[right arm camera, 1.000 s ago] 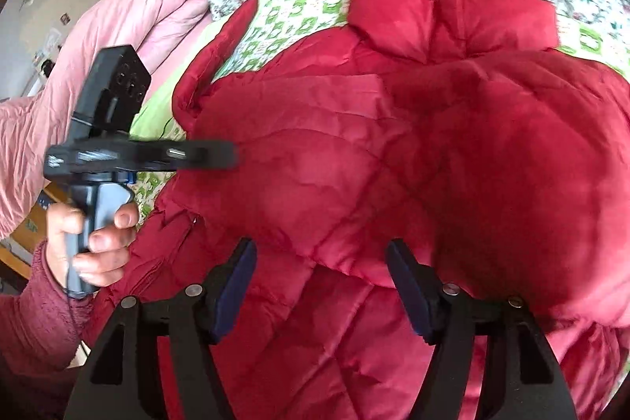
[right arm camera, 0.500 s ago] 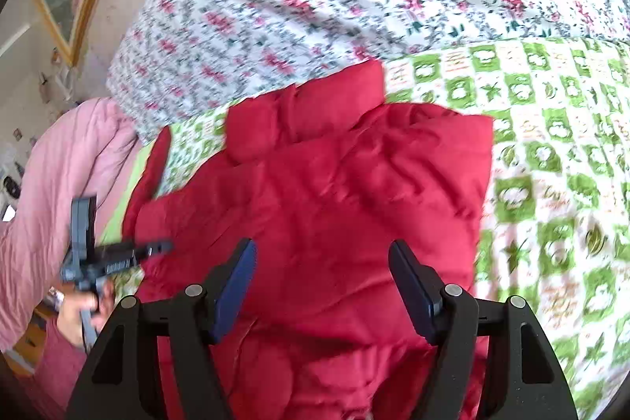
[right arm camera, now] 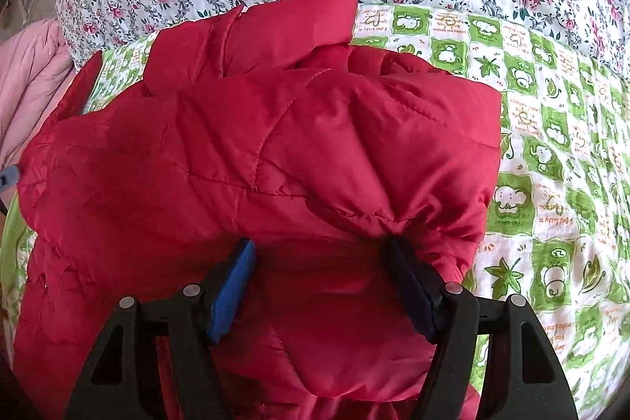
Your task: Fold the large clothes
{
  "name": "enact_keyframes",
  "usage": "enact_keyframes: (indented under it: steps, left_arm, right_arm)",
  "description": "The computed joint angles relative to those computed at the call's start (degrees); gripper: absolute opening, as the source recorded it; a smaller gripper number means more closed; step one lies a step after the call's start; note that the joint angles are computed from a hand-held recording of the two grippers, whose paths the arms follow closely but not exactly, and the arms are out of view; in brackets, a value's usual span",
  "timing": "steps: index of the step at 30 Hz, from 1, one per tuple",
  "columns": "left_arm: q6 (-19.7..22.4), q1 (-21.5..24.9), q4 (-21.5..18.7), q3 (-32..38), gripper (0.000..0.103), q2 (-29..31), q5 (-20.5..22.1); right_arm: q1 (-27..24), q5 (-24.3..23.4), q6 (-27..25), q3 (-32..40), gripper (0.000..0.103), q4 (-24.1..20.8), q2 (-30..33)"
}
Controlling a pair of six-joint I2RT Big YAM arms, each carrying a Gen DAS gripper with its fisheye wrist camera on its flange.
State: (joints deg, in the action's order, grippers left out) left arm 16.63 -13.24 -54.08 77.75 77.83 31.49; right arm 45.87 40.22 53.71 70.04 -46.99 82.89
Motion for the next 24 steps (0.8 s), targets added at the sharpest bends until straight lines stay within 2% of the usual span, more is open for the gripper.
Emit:
enact_keyframes:
  steps: [1, 2, 4, 8, 9, 11, 13, 15, 17, 18, 19, 21, 24]
  left_arm:
    - [0.1, -0.7, -0.1, 0.1, 0.039, 0.1, 0.7]
    - [0.1, -1.7, -0.1, 0.0, 0.039, 0.2, -0.7]
    - [-1.6, -2.7, 1.3, -0.1, 0.039, -0.2, -6.2]
    - [-5.2, 2.5, 1.9, 1.7, 0.039, -1.0, 0.6]
    - [-4.5, 2.9, 1.2, 1.9, 0.039, -0.9, 2.0]
    - [-0.5, 2.0, -1.9, 2.6, 0.039, 0.0, 4.0]
    - [3.0, -0.8, -2.8, 1.7, 0.039, 0.6, 0.9]
    - [4.1, -3.7, -2.6, 1.0, 0.039, 2.9, -4.7]
    - [4.0, -4.6, -2.7, 0.9, 0.039, 5.6, -7.0]
    - [3.5, -4.5, -2.3, 0.7, 0.038, 7.1, -7.5]
    - [3.3, -4.1, -1.9, 0.4, 0.038, 7.7, -6.8]
    - [2.3, -3.4, -1.2, -0.3, 0.038, 8.3, -5.0]
    - [2.8, -3.6, -0.6, -1.0, 0.038, 7.8, -5.7]
  right_arm:
    - [0.0, 0.0, 0.0, 0.0, 0.072, 0.0, 0.0]
    - [-0.1, 0.0, -0.1, 0.1, 0.072, 0.1, 0.2]
    - [-0.1, -0.1, -0.1, 0.1, 0.072, 0.2, 0.2]
    - [0.5, 0.3, 0.0, -1.4, 0.072, 1.6, -0.8]
    - [0.5, 0.5, -0.3, -1.5, 0.073, 1.8, -0.8]
    - [0.8, 0.9, -0.5, -1.7, 0.077, 2.1, -0.8]
    - [0.9, 1.3, -1.0, -0.9, 0.081, 1.4, 0.0]
    - [1.0, 1.6, -0.9, -0.1, 0.081, 0.3, 0.5]
    - [1.3, 1.9, 0.1, 0.9, 0.079, -1.5, 0.5]
    - [1.9, 2.6, 1.4, 1.8, 0.078, -3.3, 0.4]
    - [2.6, 3.2, 1.4, 2.1, 0.078, -3.0, 0.0]
    - [4.5, 5.5, -1.5, 2.5, 0.077, 0.1, -0.8]
    - [5.2, 8.0, -3.3, 7.9, 0.079, -4.4, 2.5]
